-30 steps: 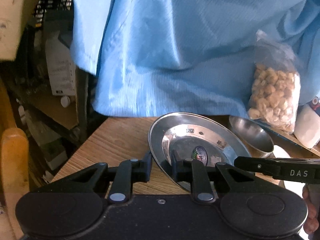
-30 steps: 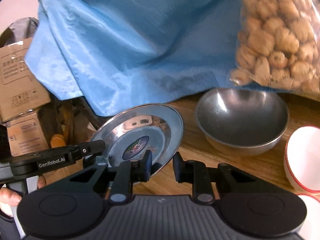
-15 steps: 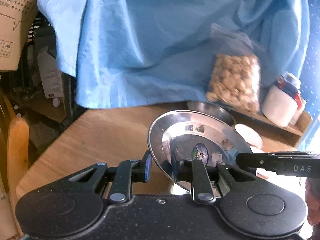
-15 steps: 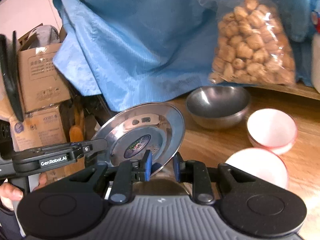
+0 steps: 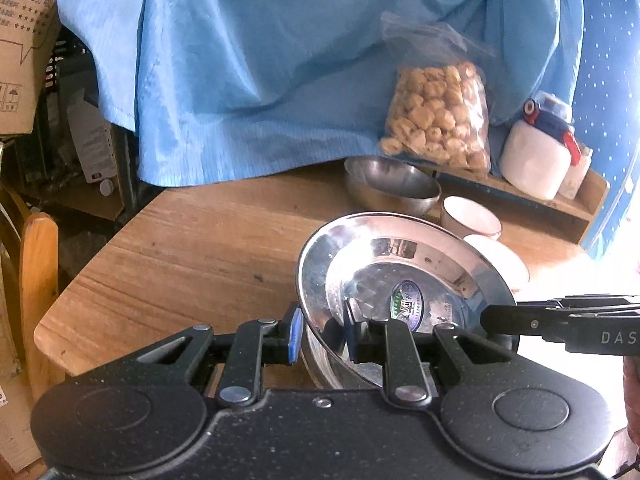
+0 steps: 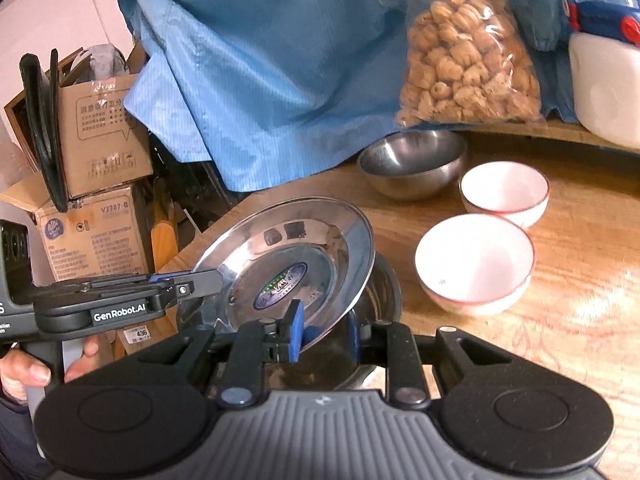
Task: Organize plates and bowls
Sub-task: 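Close the left gripper on the logo plate rim while the right gripper grips beside it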
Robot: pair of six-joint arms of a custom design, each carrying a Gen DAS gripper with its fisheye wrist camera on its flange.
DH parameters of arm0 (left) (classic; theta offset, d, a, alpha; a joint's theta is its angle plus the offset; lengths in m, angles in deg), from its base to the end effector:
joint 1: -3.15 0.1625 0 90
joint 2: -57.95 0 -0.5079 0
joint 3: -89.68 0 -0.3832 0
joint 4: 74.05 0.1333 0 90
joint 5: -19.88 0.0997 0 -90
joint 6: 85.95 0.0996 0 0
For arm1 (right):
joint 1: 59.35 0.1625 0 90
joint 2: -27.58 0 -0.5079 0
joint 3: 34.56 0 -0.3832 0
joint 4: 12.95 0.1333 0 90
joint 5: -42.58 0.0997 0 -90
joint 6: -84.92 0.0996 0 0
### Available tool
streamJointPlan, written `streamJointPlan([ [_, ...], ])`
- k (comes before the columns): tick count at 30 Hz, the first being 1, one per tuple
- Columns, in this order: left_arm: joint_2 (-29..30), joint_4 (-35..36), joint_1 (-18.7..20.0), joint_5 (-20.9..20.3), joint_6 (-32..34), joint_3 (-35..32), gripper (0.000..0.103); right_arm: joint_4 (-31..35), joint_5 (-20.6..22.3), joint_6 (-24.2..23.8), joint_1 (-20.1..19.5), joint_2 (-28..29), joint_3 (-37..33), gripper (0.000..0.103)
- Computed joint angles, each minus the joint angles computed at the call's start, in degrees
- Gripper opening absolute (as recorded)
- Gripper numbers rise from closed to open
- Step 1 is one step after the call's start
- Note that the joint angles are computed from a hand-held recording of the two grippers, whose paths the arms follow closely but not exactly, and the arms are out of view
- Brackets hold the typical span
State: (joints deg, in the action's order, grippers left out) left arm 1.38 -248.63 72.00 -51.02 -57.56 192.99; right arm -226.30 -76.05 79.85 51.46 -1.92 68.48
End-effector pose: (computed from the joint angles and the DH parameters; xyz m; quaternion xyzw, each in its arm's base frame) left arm -0.0902 -0.6930 0.2941 0.3420 0.8696 -0.3092 0.1768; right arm 0.3222 -0.6069 0.0649 0.0953 -0.8798 0.4349 0.1663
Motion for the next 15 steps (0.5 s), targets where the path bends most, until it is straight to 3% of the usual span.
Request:
streamJointPlan([
  [15, 0.33, -3.52, -0.58, 2.71, 4.47, 2.6, 0.027, 1.04, -1.16, 1.72, 0.31, 0.09, 1.05, 0.027],
])
